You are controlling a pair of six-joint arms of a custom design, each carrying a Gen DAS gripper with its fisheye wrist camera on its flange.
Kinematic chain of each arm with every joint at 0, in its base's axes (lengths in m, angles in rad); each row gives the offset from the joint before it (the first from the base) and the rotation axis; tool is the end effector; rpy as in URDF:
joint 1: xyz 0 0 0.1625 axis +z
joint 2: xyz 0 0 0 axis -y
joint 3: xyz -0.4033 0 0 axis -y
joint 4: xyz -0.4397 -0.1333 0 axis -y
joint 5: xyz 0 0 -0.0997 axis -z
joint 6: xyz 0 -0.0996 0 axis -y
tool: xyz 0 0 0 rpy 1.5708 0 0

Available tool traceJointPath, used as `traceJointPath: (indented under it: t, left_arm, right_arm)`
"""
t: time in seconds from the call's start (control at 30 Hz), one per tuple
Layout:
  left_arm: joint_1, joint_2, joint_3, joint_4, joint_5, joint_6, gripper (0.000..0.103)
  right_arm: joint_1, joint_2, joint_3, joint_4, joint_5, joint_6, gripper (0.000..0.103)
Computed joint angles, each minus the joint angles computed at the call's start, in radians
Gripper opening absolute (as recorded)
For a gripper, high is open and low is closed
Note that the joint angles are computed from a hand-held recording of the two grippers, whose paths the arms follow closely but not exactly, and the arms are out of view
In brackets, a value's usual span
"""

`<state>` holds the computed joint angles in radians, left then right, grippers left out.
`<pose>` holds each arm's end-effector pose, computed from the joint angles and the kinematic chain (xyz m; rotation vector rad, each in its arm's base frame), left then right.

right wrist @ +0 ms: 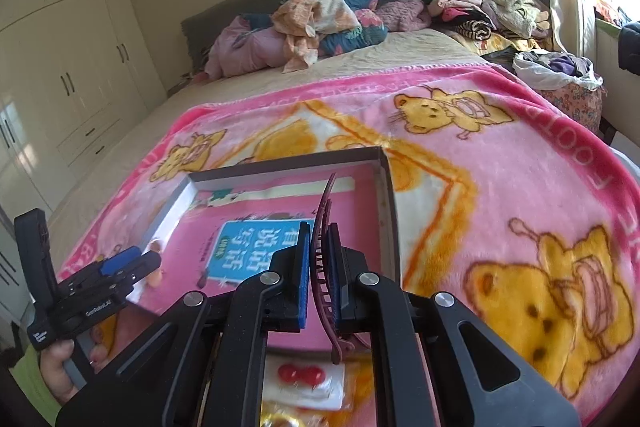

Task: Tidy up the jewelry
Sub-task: 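Drop the orange hair tie into the tray while the right tool places a dark clip, then withdraw both tools from the tray back over the loose jewelry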

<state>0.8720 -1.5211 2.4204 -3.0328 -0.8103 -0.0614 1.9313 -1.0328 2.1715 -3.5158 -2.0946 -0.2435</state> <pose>-0.1133 -0.4487 0.2132 0.4983 2.4126 -1.0197 0.2623 -0.4590 0.1218 0.4637 -2.4353 1.0873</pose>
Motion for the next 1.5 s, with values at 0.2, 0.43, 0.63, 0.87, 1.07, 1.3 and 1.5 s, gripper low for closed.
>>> traceJointPath:
  t: [0.2, 0.43, 0.63, 0.87, 1.07, 1.3, 1.5]
  left_arm:
    - [0.013, 0.017, -0.007, -0.004, 0.004, 0.015, 0.054]
    - [0.007, 0.009, 0.001, -0.002, 0.008, 0.022, 0.054]
    - [0.002, 0.004, 0.007, -0.007, 0.015, 0.026, 0.056]
    - [-0.038, -0.047, 0.042, 0.009, 0.038, 0.008, 0.067]
    - [-0.071, -0.082, 0.068, 0.025, 0.063, -0.020, 0.072]
    - [-0.124, -0.132, 0.109, 0.037, 0.091, -0.049, 0.091]
    - [-0.194, -0.190, 0.153, 0.064, 0.130, -0.058, 0.091]
  right_arm:
    - [-0.016, 0.058, -0.043, 0.030, -0.045, -0.020, 0.009]
    - [-0.035, 0.078, -0.040, 0.019, -0.026, -0.001, 0.035]
    - [-0.022, 0.071, -0.009, -0.039, -0.029, 0.001, 0.069]
    - [0.005, 0.052, 0.042, -0.138, -0.033, -0.032, 0.088]
    - [0.026, 0.036, 0.081, -0.197, -0.038, -0.045, 0.095]
    - [0.070, 0.031, 0.119, -0.278, -0.066, -0.086, 0.096]
    - [0.098, 0.020, 0.152, -0.321, -0.075, -0.107, 0.096]
